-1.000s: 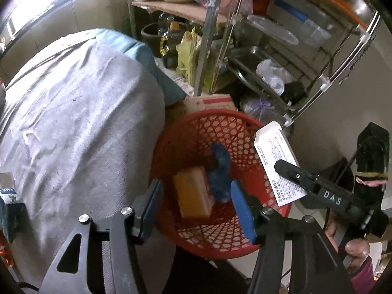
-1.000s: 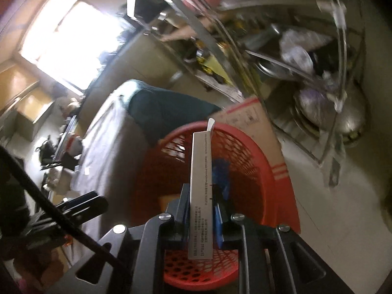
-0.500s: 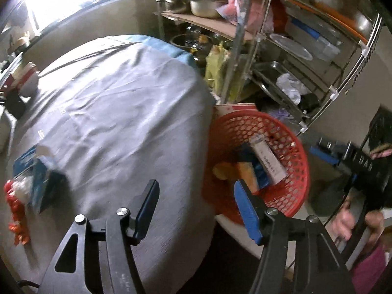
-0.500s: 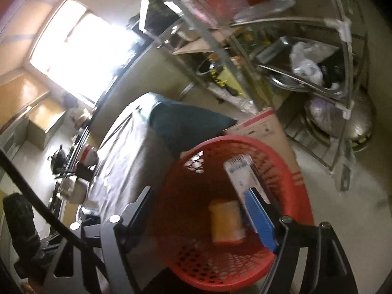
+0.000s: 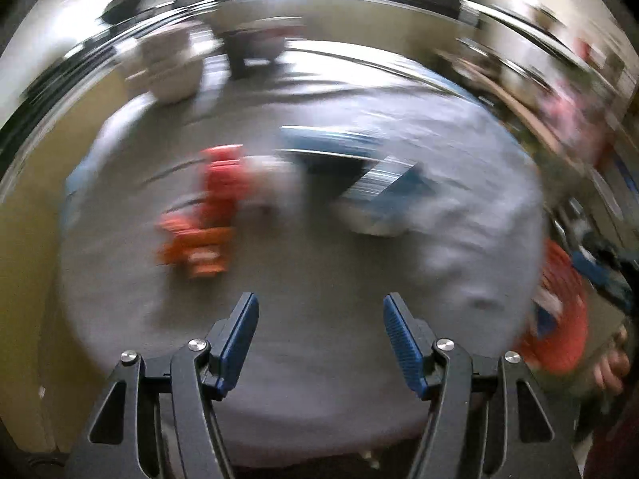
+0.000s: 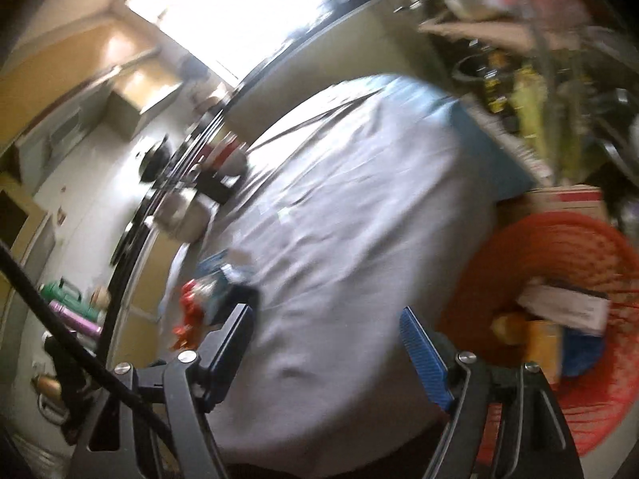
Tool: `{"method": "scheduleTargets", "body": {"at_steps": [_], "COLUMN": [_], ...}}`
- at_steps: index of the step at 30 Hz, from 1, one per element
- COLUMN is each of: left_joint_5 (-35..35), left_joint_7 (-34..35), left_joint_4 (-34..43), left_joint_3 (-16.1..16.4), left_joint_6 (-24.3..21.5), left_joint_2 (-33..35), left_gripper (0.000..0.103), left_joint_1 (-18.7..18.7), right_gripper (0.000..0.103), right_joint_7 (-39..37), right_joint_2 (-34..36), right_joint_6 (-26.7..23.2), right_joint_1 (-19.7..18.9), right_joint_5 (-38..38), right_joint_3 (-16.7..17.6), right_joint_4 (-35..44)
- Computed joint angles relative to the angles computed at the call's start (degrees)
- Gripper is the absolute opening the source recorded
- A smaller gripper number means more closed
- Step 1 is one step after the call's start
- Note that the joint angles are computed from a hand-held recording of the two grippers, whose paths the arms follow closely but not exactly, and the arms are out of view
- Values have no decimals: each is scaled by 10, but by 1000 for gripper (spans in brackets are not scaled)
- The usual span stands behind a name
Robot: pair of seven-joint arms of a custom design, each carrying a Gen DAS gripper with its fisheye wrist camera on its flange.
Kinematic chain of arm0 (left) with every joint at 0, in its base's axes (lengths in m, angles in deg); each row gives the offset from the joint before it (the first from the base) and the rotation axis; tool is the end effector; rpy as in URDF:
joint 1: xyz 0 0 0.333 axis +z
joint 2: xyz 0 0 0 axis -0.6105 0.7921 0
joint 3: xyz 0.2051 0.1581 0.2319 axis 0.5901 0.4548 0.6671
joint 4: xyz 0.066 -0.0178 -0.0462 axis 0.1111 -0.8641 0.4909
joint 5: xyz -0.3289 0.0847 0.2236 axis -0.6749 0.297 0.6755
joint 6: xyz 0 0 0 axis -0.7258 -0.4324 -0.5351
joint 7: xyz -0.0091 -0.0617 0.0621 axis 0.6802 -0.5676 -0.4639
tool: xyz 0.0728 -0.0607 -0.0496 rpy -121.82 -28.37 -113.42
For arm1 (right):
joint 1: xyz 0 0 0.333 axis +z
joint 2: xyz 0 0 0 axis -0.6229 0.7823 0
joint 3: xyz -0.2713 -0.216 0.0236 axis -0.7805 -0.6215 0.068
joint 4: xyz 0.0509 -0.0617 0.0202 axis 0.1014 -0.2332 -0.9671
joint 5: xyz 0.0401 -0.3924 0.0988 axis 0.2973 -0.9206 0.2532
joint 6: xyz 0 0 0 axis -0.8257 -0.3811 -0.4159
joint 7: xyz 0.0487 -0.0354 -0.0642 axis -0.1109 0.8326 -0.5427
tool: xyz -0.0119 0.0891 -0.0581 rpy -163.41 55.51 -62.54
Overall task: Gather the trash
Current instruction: 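Grasp the orange bag with the left tool while the right tool grasps the blue box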
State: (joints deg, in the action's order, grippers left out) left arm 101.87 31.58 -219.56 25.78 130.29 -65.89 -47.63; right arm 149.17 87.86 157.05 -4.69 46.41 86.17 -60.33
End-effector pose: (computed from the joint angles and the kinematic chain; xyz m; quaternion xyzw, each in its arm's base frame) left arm 0.4296 -0.2175 0.4831 -0.6949 0.6718 -0.1920 0.1704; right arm 0.3982 0.4254 0.4646 -0.5625 0.7263 0.0388 0.3931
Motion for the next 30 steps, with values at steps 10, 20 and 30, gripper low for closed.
{"method": "scheduleTargets", "body": {"at_steps": [10,20,30], "left_joint_5": [0,-141,-272], "left_joint_7": [-20,103,201], "left_joint_4": [-44,-17,6], "left_joint_3": [48,86,96], "left_joint_6": [41,87,115], "left_joint_2": [-19,48,98], "left_gripper": [69,69,56], "left_joint_1": [67,37,29], "right_gripper": [79,79,67], "right_joint_7": [-209,-163,-85], "right_joint_2": [169,278,352], "right_joint_6": [-132,-284,-358], "right_joint_1": [28,78,107], "right_joint_5": [199,217,188], "right_joint_3": [37,-8,-34], "right_joint_4": [247,429,536]}}
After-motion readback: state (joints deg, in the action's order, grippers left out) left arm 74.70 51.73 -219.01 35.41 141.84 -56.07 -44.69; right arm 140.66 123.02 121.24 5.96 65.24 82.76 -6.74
